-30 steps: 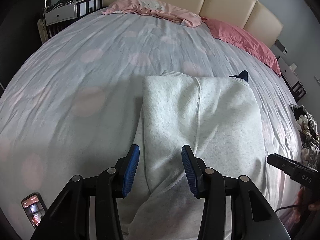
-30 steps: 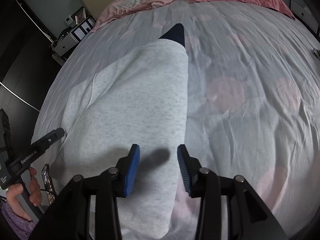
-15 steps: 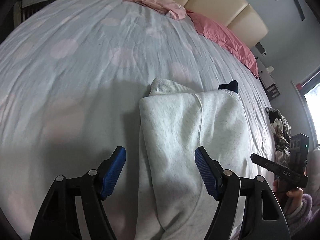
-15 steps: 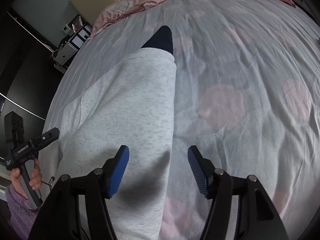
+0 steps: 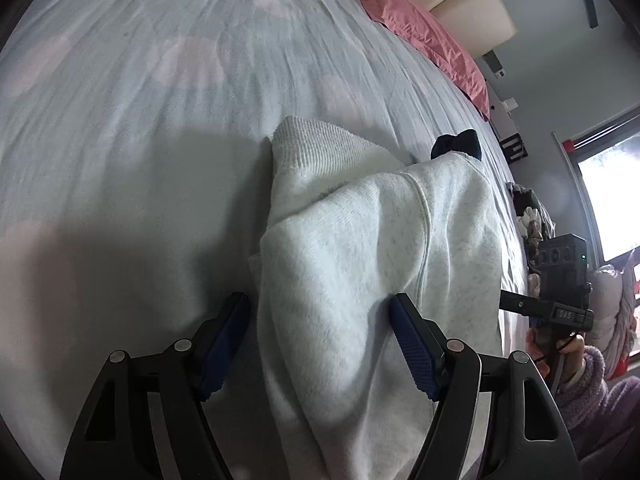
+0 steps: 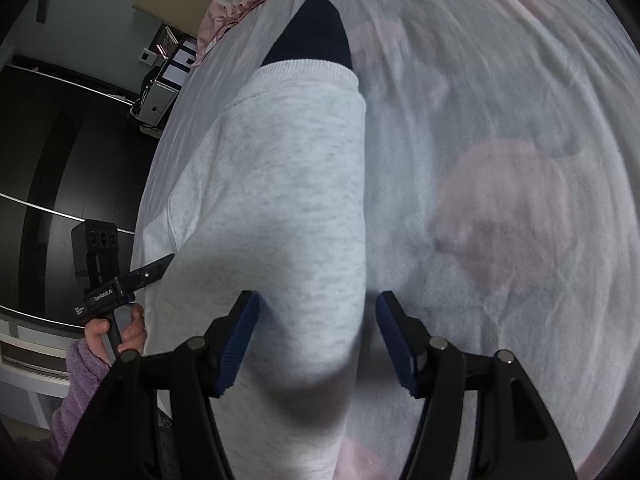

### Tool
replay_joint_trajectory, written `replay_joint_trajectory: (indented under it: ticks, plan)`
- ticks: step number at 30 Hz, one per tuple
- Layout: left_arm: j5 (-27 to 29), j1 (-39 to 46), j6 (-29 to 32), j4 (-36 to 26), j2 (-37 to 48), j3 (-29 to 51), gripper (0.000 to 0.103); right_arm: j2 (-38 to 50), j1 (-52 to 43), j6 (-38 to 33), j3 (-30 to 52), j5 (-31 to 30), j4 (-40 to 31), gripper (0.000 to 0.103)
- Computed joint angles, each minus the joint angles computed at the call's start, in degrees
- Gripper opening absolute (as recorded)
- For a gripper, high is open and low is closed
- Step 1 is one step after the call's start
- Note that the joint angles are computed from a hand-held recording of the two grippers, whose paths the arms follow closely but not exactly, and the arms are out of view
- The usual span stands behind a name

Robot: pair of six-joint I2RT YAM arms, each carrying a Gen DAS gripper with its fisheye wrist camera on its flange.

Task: Fold clothes
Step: 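Grasp the hem end with both grippers and lift it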

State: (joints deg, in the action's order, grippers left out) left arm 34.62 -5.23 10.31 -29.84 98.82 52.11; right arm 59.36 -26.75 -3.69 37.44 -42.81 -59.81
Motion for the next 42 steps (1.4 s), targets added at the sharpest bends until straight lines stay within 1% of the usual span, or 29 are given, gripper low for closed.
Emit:
replay_joint_trajectory:
  ticks: [2,3,4,5,7,8,9,10,11,12,13,15,19,23,26,28,30,32,34,36,39,42]
  plan:
    - [0.2,-1.0,0.2,-1.0,1.2,1.6,0.073,2.6,-0.5,-0.1,-0.2,-2.3,1.7,0.062]
    - [0.2,-1.4,0.2,-1.5,1.5,2.2,0.07,3.7,-0.7,-0.1,-0.3,-3.4,2.5,0.063]
    - [0.2,-1.9,0.1,-2.1,1.7,2.8,0.065,4.6,-0.5,0.1,-0.3,-4.2,3.3,0.063]
    - [0.1,-2.3,0.0,-2.0,1.5,2.7,0.062,5.2,-0.1,0.8,-0.4,-4.8,4.3,0.062]
    - [-0.2,-3.1,-0.5,-1.6,0.8,2.2,0.052,5.2,1.2,2.6,-0.8,-5.0,6.3,0.06]
    - [-0.1,-3.3,-1.0,-1.2,0.3,1.7,0.049,4.6,2.1,3.4,-0.8,-4.4,6.9,0.055]
    - [0.0,-3.5,-1.7,-0.6,-0.3,1.1,0.043,4.0,2.4,3.5,-0.7,-4.2,6.8,0.049]
    - [0.2,-3.7,-2.3,-0.3,-0.8,0.6,0.037,3.5,2.2,3.3,-0.6,-4.5,6.4,0.045]
    - [-0.1,-4.1,-3.0,0.2,-1.7,0.0,0.036,3.0,1.9,3.1,-0.4,-4.8,5.9,0.038]
    - [-0.8,-4.6,-3.8,0.7,-2.6,-0.5,0.033,2.5,1.7,2.9,-0.1,-5.1,5.2,0.033]
    - [-1.4,-5.1,-4.6,1.1,-3.6,-1.0,0.031,2.0,1.7,2.9,0.4,-5.3,4.5,0.031]
    - [-2.8,-6.0,-6.0,1.5,-6.0,-1.9,0.028,0.3,2.7,3.9,1.6,-4.9,3.3,0.026]
    - [-4.1,-6.8,-8.3,1.6,-11.7,-4.0,0.026,-3.0,5.4,8.2,4.9,-4.8,1.5,0.025]
    - [-2.8,-4.7,-8.3,-1.3,-18.9,-5.2,0.025,-6.9,10.3,13.1,9.9,-3.1,-0.9,0.025]
    - [-0.7,-0.3,-6.6,-5.8,-25.0,-5.1,0.025,-9.5,17.4,19.9,14.3,-0.2,0.2,0.025]
    - [1.0,4.1,-4.3,-10.5,-28.5,-3.5,0.025,-9.6,25.7,26.7,17.5,4.0,3.4,0.025]
    - [3.5,10.7,-0.2,-16.2,-30.5,-0.2,0.025,-8.2,34.6,32.6,20.9,8.9,6.7,0.025]
    - [6.8,19.7,6.7,-23.5,-30.7,4.4,0.025,-5.4,43.9,37.7,24.4,14.2,10.4,0.025]
    - [9.4,27.9,13.6,-31.0,-29.0,10.9,0.025,-1.1,52.4,41.6,28.6,19.1,13.9,0.025]
    - [11.2,36.5,21.6,-38.8,-25.3,18.7,0.025,4.8,59.4,44.2,33.7,22.9,17.2,0.025]
    - [12.1,47.4,32.2,-49.9,-16.4,34.1,0.025,15.4,66.9,46.7,43.1,25.8,20.9,0.025]
    - [10.6,54.1,37.8,-56.9,-6.1,50.0,0.025,25.2,71.9,48.6,52.0,27.1,23.5,0.024]
